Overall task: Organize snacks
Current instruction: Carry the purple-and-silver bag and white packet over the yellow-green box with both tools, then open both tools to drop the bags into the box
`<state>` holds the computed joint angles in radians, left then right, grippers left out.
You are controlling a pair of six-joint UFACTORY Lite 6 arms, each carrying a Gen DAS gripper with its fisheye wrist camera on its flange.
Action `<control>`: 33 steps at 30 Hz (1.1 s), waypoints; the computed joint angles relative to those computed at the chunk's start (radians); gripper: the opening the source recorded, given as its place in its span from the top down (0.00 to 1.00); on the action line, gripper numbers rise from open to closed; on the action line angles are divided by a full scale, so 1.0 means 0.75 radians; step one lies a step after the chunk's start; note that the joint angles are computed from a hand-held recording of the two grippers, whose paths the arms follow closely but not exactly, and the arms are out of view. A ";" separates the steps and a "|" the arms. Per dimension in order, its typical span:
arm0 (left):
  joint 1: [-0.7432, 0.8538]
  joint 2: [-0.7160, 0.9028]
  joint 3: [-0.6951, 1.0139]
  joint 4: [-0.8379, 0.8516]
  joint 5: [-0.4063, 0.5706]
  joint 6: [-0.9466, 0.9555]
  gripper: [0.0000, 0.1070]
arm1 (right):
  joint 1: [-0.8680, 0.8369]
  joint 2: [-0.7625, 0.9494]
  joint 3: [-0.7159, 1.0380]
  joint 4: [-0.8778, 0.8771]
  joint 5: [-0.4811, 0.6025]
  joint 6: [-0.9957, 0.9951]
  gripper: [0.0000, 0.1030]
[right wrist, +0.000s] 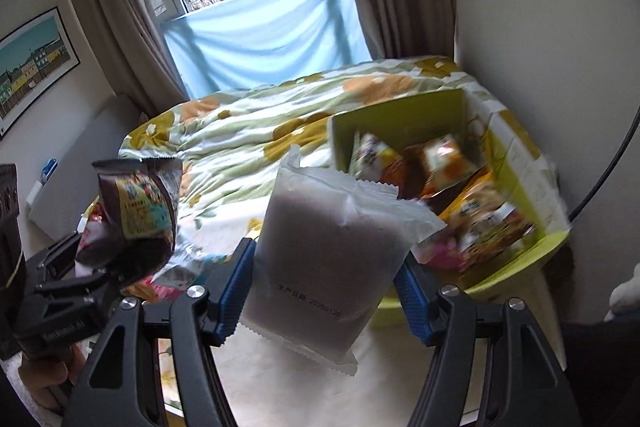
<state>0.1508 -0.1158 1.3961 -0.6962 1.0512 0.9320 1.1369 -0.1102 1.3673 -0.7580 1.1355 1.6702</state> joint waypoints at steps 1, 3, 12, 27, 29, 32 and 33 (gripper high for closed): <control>-0.100 0.015 0.021 0.045 -0.053 -0.096 0.38 | -0.040 -0.079 -0.064 0.013 -0.020 -0.045 0.40; -0.320 0.085 0.096 0.162 -0.165 -0.320 0.38 | -0.186 -0.238 -0.194 0.065 -0.099 -0.190 0.40; -0.870 0.678 0.649 0.633 -0.332 -1.154 0.38 | -1.045 -0.518 -0.493 0.798 -0.536 -1.293 0.40; -0.953 0.968 0.907 0.824 -0.231 -1.553 0.04 | -1.611 -0.454 -0.631 1.628 -0.537 -2.365 0.40; -0.945 0.857 0.750 0.836 -0.276 -1.553 0.04 | -1.632 -0.463 -0.646 1.646 -0.532 -2.403 0.40; -0.944 0.695 0.545 0.871 -0.330 -1.559 0.04 | -1.647 -0.490 -0.652 1.640 -0.517 -2.413 0.40; -0.948 0.639 0.479 0.891 -0.347 -1.566 0.04 | -1.641 -0.509 -0.654 1.617 -0.510 -2.395 0.40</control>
<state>-0.5603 0.3636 1.7554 -0.0281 0.7908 -0.2426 -0.0939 -0.4919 0.8765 0.4551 0.7528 -0.1263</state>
